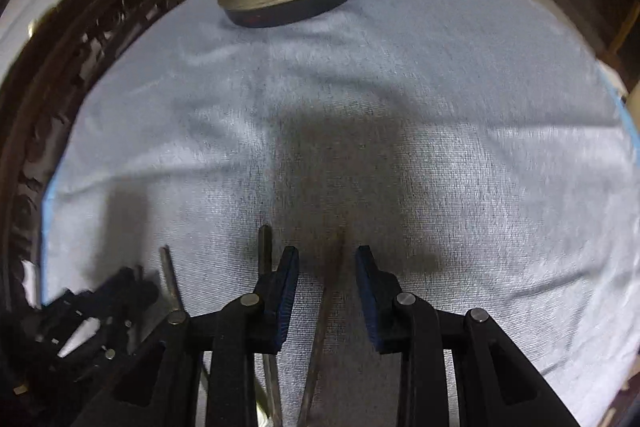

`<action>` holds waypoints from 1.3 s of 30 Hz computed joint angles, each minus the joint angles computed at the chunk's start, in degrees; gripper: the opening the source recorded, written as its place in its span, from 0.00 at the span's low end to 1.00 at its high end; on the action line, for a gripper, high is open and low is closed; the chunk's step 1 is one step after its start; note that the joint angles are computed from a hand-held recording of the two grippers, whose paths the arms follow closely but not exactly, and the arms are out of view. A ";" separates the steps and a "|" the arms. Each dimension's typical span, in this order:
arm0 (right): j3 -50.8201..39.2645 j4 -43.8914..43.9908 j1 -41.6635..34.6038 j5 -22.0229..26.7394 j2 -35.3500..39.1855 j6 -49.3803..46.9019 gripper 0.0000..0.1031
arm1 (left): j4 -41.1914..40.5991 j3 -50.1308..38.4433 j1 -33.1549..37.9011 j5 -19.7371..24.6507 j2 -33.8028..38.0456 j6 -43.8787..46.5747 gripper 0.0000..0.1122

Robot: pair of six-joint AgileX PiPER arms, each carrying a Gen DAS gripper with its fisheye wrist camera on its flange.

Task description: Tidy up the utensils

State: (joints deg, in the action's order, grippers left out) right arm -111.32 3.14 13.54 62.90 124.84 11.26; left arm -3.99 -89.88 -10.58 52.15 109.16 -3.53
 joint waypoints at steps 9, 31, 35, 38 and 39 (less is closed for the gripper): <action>8.18 -1.67 0.24 -6.22 -4.49 -3.83 0.06 | 1.73 4.00 0.93 -3.67 -2.41 0.14 0.05; 55.87 32.80 -20.00 -31.59 -53.63 -31.21 0.06 | -3.44 27.93 8.68 -12.80 -44.38 0.14 0.04; 60.99 29.07 -18.95 -33.46 -64.43 -26.51 0.06 | -3.71 29.91 8.98 -11.33 -53.07 -1.58 0.04; 63.95 23.45 -16.58 -35.12 -71.54 -19.45 0.06 | 0.15 30.62 5.68 -11.21 -57.48 -7.25 0.04; 64.74 19.91 -15.55 -35.47 -74.13 -15.61 0.06 | 0.44 30.72 5.28 -10.95 -58.65 -8.10 0.04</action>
